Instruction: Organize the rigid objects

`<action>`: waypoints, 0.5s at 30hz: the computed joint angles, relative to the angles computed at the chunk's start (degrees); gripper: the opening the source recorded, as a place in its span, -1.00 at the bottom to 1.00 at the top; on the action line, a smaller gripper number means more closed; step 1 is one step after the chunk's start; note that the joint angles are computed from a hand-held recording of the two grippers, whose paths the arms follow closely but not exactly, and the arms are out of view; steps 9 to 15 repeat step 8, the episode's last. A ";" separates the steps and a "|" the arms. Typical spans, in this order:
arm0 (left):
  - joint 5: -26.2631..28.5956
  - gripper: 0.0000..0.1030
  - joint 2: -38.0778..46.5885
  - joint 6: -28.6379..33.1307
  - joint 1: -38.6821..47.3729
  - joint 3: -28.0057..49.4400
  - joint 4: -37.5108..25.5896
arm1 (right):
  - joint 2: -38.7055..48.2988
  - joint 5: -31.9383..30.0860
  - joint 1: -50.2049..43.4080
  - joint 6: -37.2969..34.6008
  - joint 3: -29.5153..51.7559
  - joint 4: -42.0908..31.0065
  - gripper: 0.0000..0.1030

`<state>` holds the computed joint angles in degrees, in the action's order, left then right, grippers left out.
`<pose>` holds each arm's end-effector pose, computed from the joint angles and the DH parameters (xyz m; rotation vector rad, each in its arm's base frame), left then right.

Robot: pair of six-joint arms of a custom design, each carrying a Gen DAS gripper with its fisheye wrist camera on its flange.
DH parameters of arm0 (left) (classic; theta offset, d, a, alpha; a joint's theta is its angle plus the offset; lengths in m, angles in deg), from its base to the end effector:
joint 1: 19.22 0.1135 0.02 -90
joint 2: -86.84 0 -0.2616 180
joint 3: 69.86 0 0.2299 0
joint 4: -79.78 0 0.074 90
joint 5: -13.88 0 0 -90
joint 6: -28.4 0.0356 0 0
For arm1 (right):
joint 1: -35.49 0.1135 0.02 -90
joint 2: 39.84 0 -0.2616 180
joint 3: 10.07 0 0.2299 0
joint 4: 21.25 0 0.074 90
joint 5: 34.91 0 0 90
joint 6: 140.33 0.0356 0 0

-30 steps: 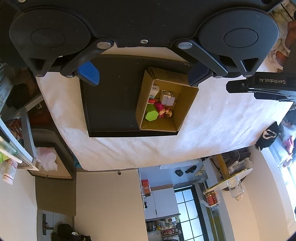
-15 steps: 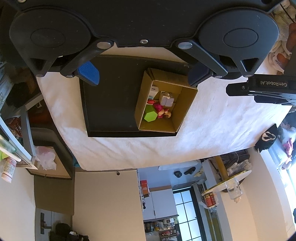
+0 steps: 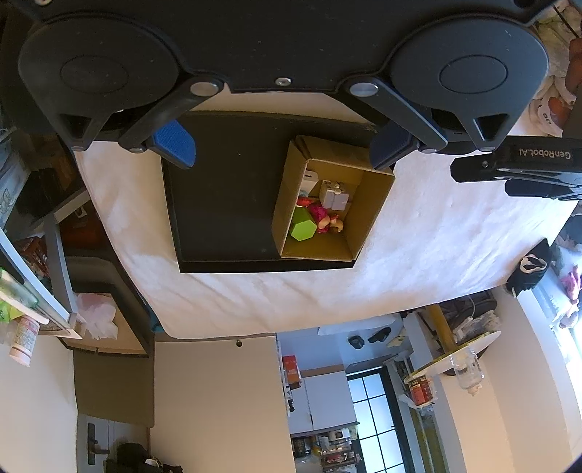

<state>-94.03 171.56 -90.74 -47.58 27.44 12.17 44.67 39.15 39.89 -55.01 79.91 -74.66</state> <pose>0.2535 -0.1244 0.3357 -0.1390 2.4614 -0.0329 0.2947 0.0325 0.3155 -0.3171 2.3702 0.3321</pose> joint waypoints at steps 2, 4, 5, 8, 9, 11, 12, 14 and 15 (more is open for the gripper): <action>-0.26 0.86 -0.09 0.20 -0.09 -0.34 0.19 | 0.11 -0.19 -0.20 0.09 -0.20 0.12 1.00; -0.50 0.86 -0.43 0.01 -0.31 -0.76 0.38 | 0.54 -0.13 -0.29 0.17 -0.25 0.14 1.00; -0.28 0.86 -0.64 0.13 -0.29 -0.97 0.70 | 0.76 -0.07 -0.33 0.20 -0.32 0.20 1.00; 0.21 0.86 -0.86 0.78 0.05 -1.65 1.66 | 1.35 0.12 -0.42 1.17 -0.72 1.05 1.00; 0.21 0.86 -0.86 0.78 0.05 -1.65 1.66 | 1.35 0.12 -0.42 1.17 -0.72 1.05 1.00; 0.21 0.86 -0.86 0.78 0.05 -1.65 1.66 | 1.35 0.12 -0.42 1.17 -0.72 1.05 1.00; 0.21 0.86 -0.86 0.78 0.05 -1.65 1.66 | 1.35 0.12 -0.42 1.17 -0.72 1.05 1.00; 0.21 0.86 -0.86 0.78 0.05 -1.65 1.66 | 1.35 0.12 -0.42 1.17 -0.72 1.05 1.00; 0.21 0.86 -0.86 0.78 0.05 -1.65 1.66 | 1.35 0.12 -0.42 1.17 -0.72 1.05 1.00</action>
